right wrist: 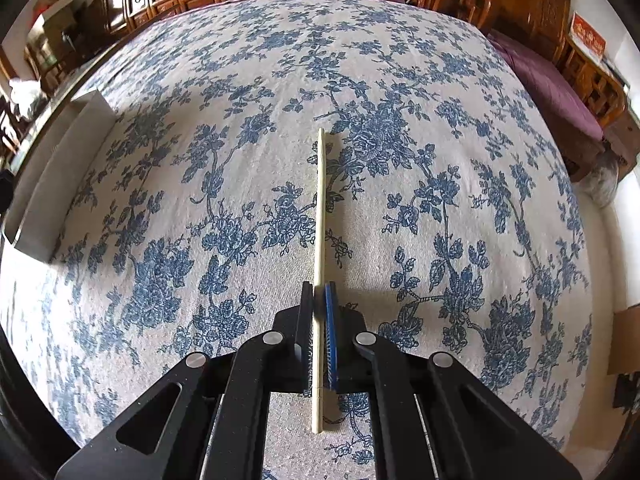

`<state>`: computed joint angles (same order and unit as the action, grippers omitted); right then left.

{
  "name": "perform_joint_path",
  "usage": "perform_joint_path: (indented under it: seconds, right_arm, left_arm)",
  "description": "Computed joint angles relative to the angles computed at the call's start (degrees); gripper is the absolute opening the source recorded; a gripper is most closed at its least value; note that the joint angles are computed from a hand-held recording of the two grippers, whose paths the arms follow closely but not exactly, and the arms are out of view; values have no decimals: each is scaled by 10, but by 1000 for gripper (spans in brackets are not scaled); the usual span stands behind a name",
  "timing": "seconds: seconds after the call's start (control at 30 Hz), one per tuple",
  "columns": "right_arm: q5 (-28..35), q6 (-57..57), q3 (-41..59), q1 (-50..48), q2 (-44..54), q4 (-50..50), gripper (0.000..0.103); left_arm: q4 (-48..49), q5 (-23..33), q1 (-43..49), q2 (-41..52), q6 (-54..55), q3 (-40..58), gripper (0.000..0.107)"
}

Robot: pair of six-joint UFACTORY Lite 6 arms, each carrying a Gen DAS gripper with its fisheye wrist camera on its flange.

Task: Organize utensils
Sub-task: 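Carry the wooden chopstick into the tray and open the left tool while the right tool carries the golden chopstick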

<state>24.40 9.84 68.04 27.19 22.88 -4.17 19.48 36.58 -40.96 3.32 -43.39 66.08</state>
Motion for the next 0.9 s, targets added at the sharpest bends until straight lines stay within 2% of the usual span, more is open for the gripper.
perform_joint_path:
  seconds: [0.17,0.33,0.57,0.9]
  right_arm:
    - [18,56,12,24,8,-72,6]
    - [48,49,37,23,20,-59,6]
    - [52,81,36,56,-18,-57,6]
    - [87,109,142,151,-3,-53,6]
  left_arm:
    - [-3,-1,11,-30,7,-21,4]
    - [-4,11,22,-65,19,-35,4]
    - [-13,27,65,-129,54,-71,4]
    - [-69,26,183,-220,158,-154,4]
